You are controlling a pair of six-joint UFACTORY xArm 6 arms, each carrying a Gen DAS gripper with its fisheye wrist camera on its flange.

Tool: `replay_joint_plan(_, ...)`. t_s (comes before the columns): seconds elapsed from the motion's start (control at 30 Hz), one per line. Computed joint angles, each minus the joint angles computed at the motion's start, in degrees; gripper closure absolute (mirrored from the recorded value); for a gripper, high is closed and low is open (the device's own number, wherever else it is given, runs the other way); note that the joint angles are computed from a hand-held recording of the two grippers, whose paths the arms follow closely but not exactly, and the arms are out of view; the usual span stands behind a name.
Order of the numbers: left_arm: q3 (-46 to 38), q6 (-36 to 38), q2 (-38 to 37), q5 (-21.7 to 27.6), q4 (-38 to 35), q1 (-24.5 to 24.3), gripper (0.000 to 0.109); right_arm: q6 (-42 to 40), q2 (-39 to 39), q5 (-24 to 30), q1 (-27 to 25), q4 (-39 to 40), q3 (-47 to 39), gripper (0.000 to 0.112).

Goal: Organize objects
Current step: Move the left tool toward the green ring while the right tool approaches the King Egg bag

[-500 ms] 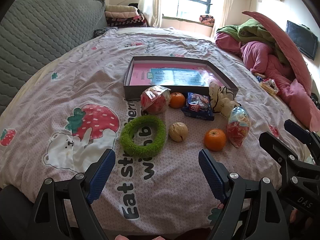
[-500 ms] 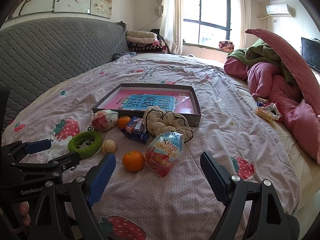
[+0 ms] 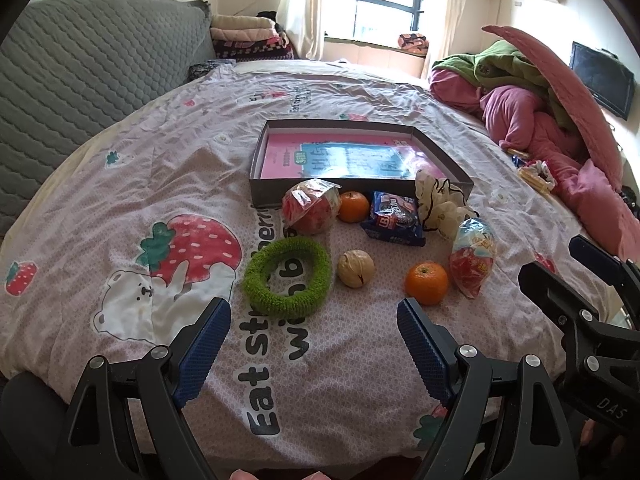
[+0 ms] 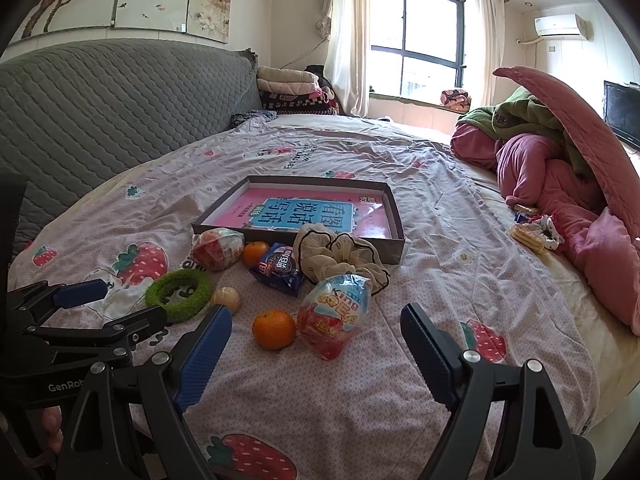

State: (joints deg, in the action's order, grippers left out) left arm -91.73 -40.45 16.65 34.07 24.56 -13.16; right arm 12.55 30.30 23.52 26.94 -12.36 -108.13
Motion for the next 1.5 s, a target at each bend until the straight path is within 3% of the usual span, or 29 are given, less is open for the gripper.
replay_joint_plan(1.5, -0.2, 8.6, 2.3, 1.6, -9.8, -0.1, 0.023, -10.4, 2.5, 5.5, -1.3, 15.7, -1.0, 0.026)
